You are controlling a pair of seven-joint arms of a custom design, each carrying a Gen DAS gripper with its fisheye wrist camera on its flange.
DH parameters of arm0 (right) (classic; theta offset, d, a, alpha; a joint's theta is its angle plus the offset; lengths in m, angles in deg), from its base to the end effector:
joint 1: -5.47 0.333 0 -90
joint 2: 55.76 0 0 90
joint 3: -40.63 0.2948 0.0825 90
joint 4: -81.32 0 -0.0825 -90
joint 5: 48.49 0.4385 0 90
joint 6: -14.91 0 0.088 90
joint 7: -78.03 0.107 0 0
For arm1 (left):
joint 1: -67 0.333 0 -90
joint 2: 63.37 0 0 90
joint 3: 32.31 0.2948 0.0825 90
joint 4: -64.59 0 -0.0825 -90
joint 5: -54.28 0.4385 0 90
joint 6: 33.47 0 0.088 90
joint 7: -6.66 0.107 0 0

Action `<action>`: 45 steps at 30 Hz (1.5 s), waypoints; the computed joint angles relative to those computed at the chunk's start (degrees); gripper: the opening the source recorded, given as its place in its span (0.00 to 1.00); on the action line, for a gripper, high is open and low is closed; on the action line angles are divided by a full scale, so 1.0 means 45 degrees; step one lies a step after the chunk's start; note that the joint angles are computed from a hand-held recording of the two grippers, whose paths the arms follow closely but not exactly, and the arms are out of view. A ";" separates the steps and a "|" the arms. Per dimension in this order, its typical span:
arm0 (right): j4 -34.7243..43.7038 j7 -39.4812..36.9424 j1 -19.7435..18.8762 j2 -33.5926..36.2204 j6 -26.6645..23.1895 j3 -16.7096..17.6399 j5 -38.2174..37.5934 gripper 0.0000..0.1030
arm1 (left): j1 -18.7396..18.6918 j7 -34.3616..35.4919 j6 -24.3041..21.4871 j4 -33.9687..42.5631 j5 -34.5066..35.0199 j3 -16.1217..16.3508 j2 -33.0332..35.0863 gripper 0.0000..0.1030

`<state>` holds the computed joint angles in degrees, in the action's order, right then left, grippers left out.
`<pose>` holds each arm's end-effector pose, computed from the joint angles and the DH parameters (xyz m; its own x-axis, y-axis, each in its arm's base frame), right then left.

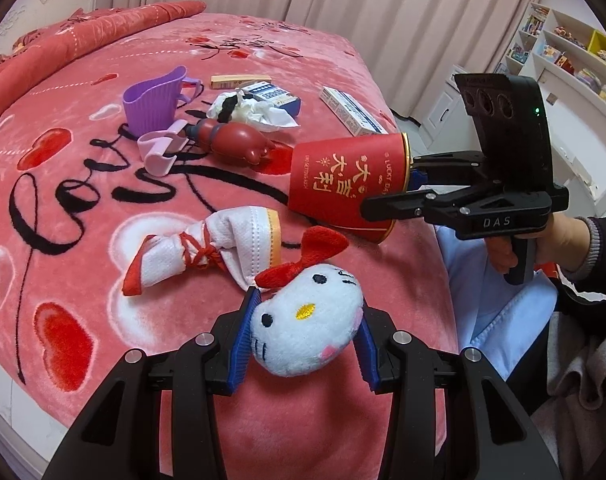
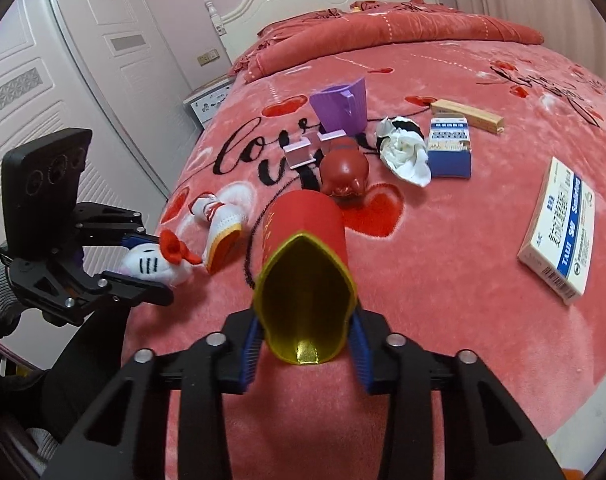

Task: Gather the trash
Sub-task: 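Carry the plush and red cup with both tools over the orange bin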

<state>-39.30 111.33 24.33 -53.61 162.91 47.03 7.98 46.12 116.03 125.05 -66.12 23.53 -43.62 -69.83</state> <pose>0.5742 0.2541 0.3906 0.6855 -0.6639 -0.2990 -0.6579 -0.3887 -0.6451 0.5082 -0.2953 0.4120 -0.4988 -0.8366 0.2263 -0.7637 0.3009 -0.5711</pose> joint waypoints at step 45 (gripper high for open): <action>-0.9886 0.4007 -0.3521 -1.2196 0.1334 -0.4218 -0.3913 0.34 | -0.2054 0.1154 -0.4046 1.3006 0.5102 -0.3145 0.9242 0.45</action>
<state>-83.78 129.36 8.48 -108.49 168.92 28.04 -9.63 36.88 121.23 106.84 -7.59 46.49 -57.77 -28.24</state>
